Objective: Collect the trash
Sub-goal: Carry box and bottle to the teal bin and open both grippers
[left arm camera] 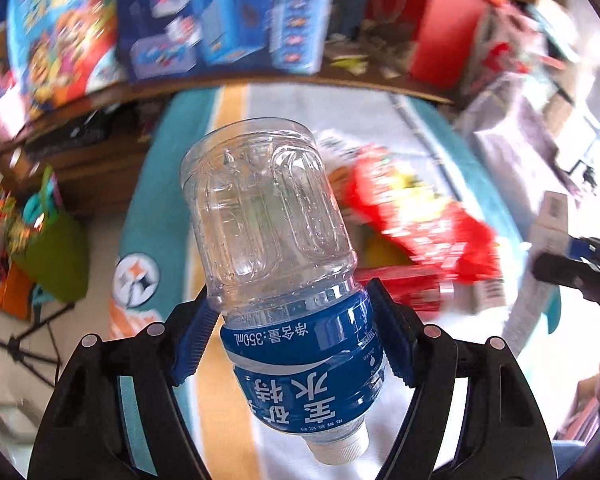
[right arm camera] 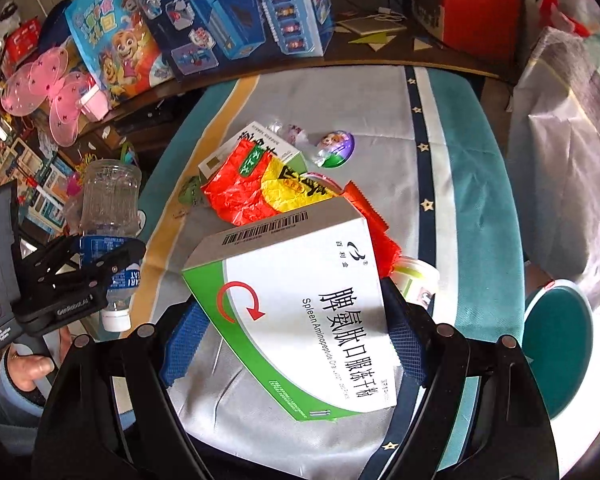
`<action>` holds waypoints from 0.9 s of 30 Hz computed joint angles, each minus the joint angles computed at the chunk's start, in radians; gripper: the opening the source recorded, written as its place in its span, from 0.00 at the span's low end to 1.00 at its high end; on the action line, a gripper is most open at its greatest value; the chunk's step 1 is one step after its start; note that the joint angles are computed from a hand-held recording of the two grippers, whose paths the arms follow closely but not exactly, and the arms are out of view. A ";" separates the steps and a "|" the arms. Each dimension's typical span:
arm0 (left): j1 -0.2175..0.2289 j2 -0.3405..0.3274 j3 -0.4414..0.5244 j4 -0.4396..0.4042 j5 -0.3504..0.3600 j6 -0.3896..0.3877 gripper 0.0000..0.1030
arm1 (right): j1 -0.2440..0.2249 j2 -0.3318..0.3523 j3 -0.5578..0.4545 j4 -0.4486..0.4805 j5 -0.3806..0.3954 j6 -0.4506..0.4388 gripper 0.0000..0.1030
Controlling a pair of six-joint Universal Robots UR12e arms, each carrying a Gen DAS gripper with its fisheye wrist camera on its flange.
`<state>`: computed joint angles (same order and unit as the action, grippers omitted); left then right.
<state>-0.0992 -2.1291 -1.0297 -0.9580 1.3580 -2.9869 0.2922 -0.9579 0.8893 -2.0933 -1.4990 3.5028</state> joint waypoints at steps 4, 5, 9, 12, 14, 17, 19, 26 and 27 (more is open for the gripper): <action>-0.022 -0.003 0.028 -0.029 -0.094 0.059 0.72 | -0.019 -0.068 0.102 -0.099 -0.028 0.056 0.75; -0.030 -0.008 0.038 -0.036 -0.107 0.071 0.72 | -0.025 -0.087 0.132 -0.126 -0.038 0.072 0.75; -0.077 -0.031 0.083 -0.068 -0.154 0.141 0.72 | -0.047 -0.156 0.237 -0.202 -0.102 0.132 0.76; -0.113 -0.060 0.135 -0.123 -0.189 0.206 0.72 | -0.075 -0.215 0.329 -0.252 -0.141 0.197 0.75; -0.137 -0.082 0.173 -0.163 -0.206 0.243 0.72 | -0.094 -0.250 0.383 -0.272 -0.175 0.239 0.76; -0.173 -0.124 0.245 -0.238 -0.241 0.300 0.72 | -0.122 -0.299 0.458 -0.292 -0.231 0.299 0.76; -0.196 -0.147 0.283 -0.281 -0.257 0.333 0.72 | -0.143 -0.329 0.508 -0.302 -0.252 0.345 0.75; -0.261 -0.209 0.371 -0.378 -0.273 0.422 0.72 | -0.208 -0.373 0.625 -0.298 -0.237 0.465 0.76; -0.268 -0.219 0.386 -0.392 -0.272 0.433 0.72 | -0.215 -0.376 0.639 -0.305 -0.227 0.476 0.76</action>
<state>-0.3676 -2.3481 -0.6440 -1.3505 1.0858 -2.5540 0.0769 -1.3342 1.5288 -2.3985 -1.7260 3.9790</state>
